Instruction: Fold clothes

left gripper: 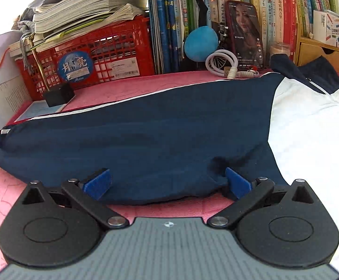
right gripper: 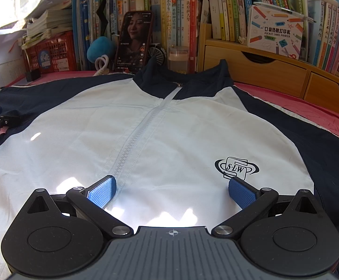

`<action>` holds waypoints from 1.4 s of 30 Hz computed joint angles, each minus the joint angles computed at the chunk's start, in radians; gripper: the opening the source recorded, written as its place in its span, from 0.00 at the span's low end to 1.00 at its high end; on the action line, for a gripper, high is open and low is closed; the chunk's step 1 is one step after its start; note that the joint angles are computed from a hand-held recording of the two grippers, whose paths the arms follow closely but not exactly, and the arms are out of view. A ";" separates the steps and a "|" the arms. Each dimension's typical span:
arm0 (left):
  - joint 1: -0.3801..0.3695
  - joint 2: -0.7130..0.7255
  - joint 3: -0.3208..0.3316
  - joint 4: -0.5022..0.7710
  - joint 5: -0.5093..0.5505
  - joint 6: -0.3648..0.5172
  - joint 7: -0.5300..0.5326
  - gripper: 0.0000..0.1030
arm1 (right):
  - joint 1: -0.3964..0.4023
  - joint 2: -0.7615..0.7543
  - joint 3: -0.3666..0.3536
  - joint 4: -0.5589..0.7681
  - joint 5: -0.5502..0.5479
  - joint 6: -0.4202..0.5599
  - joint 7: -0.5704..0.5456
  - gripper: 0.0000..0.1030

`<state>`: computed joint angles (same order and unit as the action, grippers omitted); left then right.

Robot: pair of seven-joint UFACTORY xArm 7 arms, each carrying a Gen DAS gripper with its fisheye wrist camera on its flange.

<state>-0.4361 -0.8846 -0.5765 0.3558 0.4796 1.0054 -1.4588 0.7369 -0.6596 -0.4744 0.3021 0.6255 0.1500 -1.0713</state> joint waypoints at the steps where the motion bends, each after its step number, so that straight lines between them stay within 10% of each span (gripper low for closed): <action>1: -0.006 -0.009 0.003 0.004 -0.015 0.026 0.000 1.00 | 0.001 0.000 -0.001 0.000 0.000 0.000 0.000 1.00; 11: 0.046 0.129 -0.049 0.202 -0.054 0.338 -0.084 1.00 | -0.002 0.000 0.001 0.002 -0.004 0.003 0.005 1.00; 20: -0.003 0.071 0.088 0.150 -0.155 0.282 -0.111 1.00 | -0.009 -0.003 0.008 0.000 -0.006 0.007 0.008 1.00; 27: -0.039 0.049 0.003 0.242 -0.145 0.401 -0.032 1.00 | -0.003 -0.001 0.002 0.001 -0.003 0.003 0.004 1.00; 42: 0.179 0.559 -0.095 0.455 0.243 -0.045 -0.175 1.00 | 0.002 -0.005 -0.006 -0.002 -0.005 0.004 0.004 1.00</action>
<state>-0.2568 -0.3252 -0.6712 0.8104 0.7226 0.9602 -1.6337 0.7389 -0.6645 -0.4804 0.2998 0.6208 0.1536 -1.0675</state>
